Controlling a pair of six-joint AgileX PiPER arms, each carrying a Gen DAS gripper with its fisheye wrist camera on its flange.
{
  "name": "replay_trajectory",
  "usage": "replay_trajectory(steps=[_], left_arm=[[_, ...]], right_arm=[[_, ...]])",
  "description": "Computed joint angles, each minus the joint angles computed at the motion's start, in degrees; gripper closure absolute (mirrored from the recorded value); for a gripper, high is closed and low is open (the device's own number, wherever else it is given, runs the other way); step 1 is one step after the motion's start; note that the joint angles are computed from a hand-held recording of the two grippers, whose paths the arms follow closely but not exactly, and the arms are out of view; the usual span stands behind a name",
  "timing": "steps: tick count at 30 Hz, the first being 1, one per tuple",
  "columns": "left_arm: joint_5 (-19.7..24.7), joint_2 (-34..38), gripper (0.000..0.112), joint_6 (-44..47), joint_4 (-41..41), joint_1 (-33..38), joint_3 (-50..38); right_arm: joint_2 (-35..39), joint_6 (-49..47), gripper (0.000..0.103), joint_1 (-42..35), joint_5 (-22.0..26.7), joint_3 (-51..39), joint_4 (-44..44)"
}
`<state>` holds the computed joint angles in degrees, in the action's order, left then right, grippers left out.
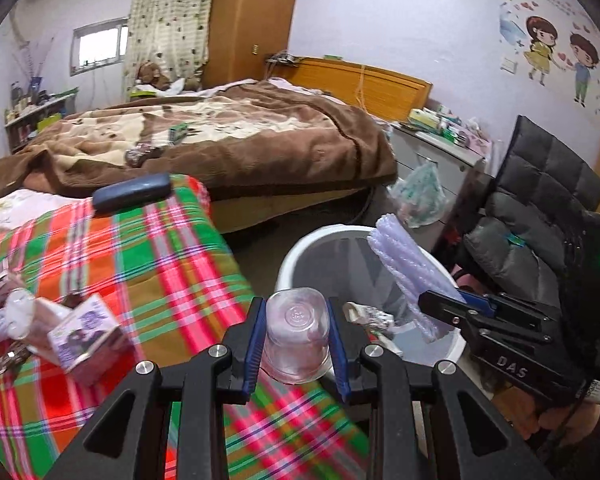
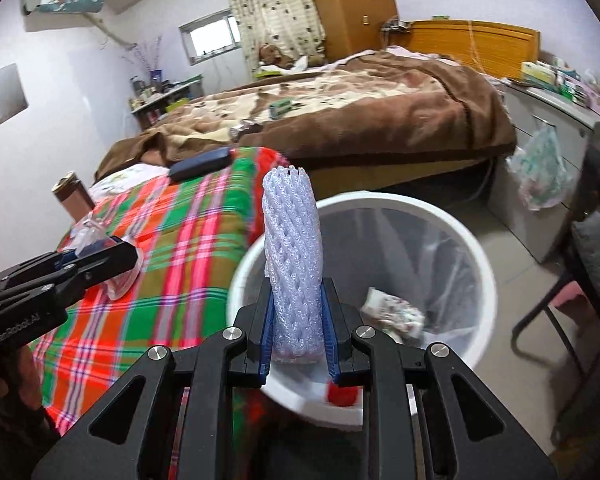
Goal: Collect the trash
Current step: 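Carry the cup and foam sleeve over the wastebasket and open both tools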
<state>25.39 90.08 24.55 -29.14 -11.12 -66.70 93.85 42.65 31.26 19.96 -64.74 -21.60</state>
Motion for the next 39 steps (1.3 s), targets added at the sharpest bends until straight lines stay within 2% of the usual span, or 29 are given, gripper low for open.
replay_trajectory(steps=[3,14,23,25,26,27,29,39], left_arm=[[0.47,2.4,0.082,1.34,-1.97,-1.63,-1.89],[0.77,10.59,0.082,-5.84,3.85,-7.0,-7.9],[0.54,11.68,0.08,-11.62,9.57,-8.33,-9.48],[0.36,11.34,0.073,-11.98,9.66,-8.18,-9.23],[0.47,11.23,0.064,-12.54,10.0,-8.17,-9.33],[0.39,11.0,0.06,-12.37,9.61,-8.04,-9.12],[0.22,10.42,0.06,-10.71,7.72,-7.6,-8.52],[-0.51,7.12,0.06,-11.17,8.53,-6.48,-5.98]], right_arm=[[0.93,-1.37,0.081,-1.62,1.21,-0.24,1.74],[2.63,-5.01,0.081,-6.11,2.97,0.59,5.39],[4.64,-10.4,0.079,-7.78,5.96,-1.41,11.61],[4.35,-9.12,0.077,-7.36,6.09,-1.23,9.88],[4.33,-8.44,0.073,-7.18,6.16,-1.28,8.95],[3.97,-6.95,0.065,-6.85,6.4,-1.1,7.38],[3.81,-6.2,0.051,-6.81,6.17,-0.98,6.76],[2.91,-1.69,0.051,-5.03,6.19,-1.13,2.99]])
